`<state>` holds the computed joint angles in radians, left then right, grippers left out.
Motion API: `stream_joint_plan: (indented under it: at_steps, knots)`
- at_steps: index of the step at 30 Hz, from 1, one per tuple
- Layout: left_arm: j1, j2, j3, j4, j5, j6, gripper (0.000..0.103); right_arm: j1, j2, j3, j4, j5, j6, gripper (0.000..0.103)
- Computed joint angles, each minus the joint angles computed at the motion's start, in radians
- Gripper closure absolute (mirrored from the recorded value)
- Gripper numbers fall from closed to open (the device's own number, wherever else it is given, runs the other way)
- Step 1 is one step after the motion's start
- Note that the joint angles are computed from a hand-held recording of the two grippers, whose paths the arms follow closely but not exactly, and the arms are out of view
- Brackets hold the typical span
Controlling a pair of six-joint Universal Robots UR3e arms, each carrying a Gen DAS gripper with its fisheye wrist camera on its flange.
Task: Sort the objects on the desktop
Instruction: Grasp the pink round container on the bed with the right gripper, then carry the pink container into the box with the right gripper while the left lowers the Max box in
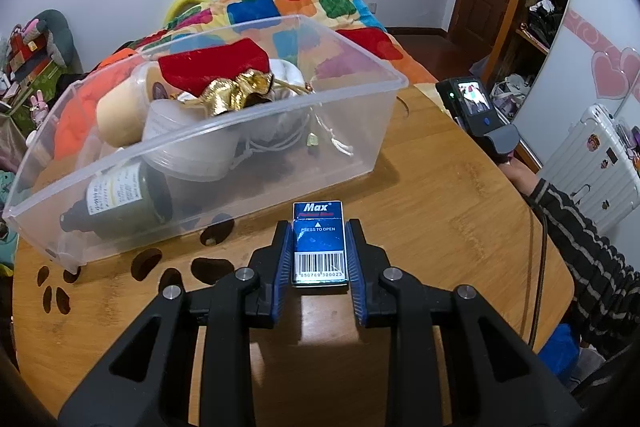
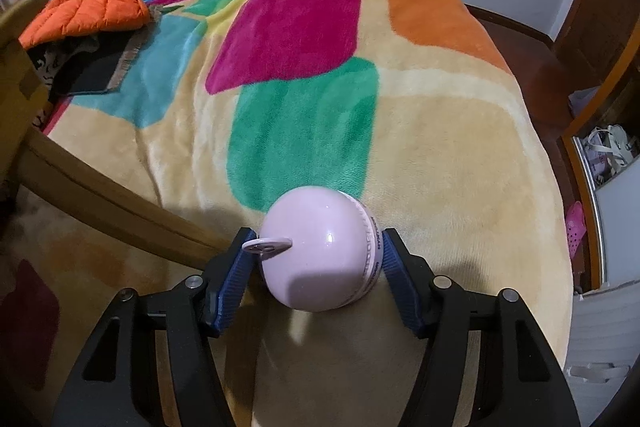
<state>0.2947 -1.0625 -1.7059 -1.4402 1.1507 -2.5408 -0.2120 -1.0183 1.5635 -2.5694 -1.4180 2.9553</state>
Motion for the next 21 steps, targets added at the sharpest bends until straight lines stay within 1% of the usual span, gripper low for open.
stream_joint_plan:
  at_steps: [4,6,9,10,12,17,21]
  knots:
    - [0.025,0.008,0.009,-0.016,-0.019,0.013,0.077,-0.018,-0.060,0.041,-0.006,0.006,0.008,0.044]
    - [0.044,0.018,0.010,-0.032,-0.033,0.024,0.077,-0.034,-0.119,0.083,-0.012,0.004,0.001,0.044]
    - [0.075,0.036,0.017,-0.062,-0.057,0.042,0.077,-0.030,-0.165,0.088,-0.003,-0.008,0.008,0.044]
    - [0.085,0.040,0.021,-0.071,-0.065,0.048,0.077,-0.037,-0.206,0.103,0.009,-0.005,0.005,0.044]
    - [0.104,0.049,0.029,-0.091,-0.082,0.059,0.077,-0.033,-0.233,0.085,0.030,-0.005,0.005,0.044]
    - [0.207,0.091,0.063,-0.205,-0.160,0.143,0.077,-0.007,-0.373,0.090,0.085,-0.024,-0.030,0.044]
    - [0.306,0.120,0.116,-0.332,-0.229,0.236,0.077,0.037,-0.465,0.073,0.121,-0.045,-0.035,0.044]
